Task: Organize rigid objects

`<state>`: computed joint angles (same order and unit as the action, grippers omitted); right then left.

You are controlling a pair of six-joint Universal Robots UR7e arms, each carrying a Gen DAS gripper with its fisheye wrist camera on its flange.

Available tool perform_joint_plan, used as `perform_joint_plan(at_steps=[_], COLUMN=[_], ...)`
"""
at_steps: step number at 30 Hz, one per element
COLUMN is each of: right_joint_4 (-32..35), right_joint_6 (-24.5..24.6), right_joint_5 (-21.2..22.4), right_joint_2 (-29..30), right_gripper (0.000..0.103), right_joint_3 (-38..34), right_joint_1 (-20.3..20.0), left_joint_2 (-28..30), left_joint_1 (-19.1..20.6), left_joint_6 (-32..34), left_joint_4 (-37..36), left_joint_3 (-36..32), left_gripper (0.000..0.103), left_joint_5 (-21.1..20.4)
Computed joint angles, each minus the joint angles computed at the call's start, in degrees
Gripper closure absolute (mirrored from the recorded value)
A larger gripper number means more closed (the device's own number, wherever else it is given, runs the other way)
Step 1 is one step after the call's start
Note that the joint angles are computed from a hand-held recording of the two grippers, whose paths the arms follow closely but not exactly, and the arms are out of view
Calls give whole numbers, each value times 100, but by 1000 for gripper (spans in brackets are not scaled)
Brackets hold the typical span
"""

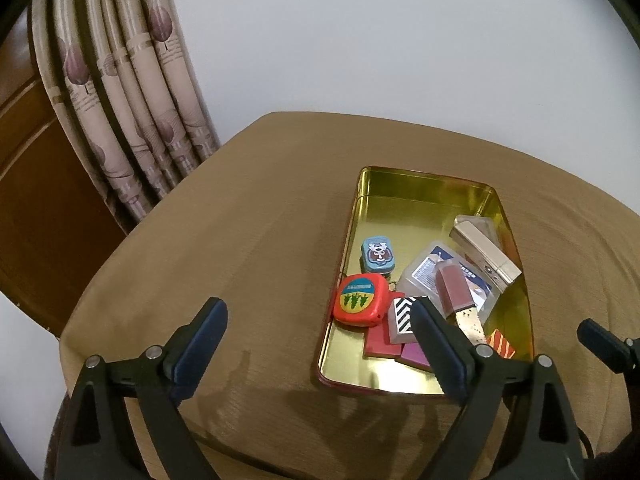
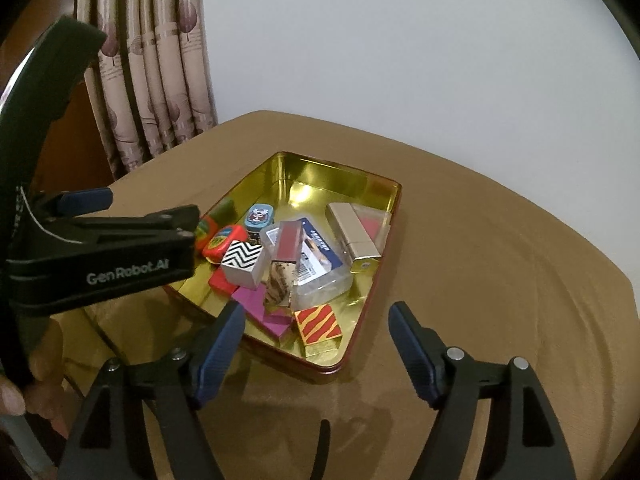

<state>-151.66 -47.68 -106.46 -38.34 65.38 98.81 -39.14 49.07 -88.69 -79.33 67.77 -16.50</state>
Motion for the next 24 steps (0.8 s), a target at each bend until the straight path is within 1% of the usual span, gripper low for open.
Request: perform_joint_plan(at_steps=[4, 13, 24], right_joint_4=[43, 189, 199], right_joint_6=[55, 114, 131], right_joint_5=[6, -1, -16], right_joint_2=[19, 41, 47], right_gripper=[26, 26, 26], right_joint_3=[-21, -40, -26], right_joint_1=[-1, -10, -9], left_joint_2=[0, 10, 8], left_joint_1=[-5, -5, -3], left_joint_6=[113, 94, 71], left_joint_4=[-97, -74, -36], left_joint_3=[17, 2, 4], left_gripper=[11, 11, 11], left_joint_5=[-16, -15, 0])
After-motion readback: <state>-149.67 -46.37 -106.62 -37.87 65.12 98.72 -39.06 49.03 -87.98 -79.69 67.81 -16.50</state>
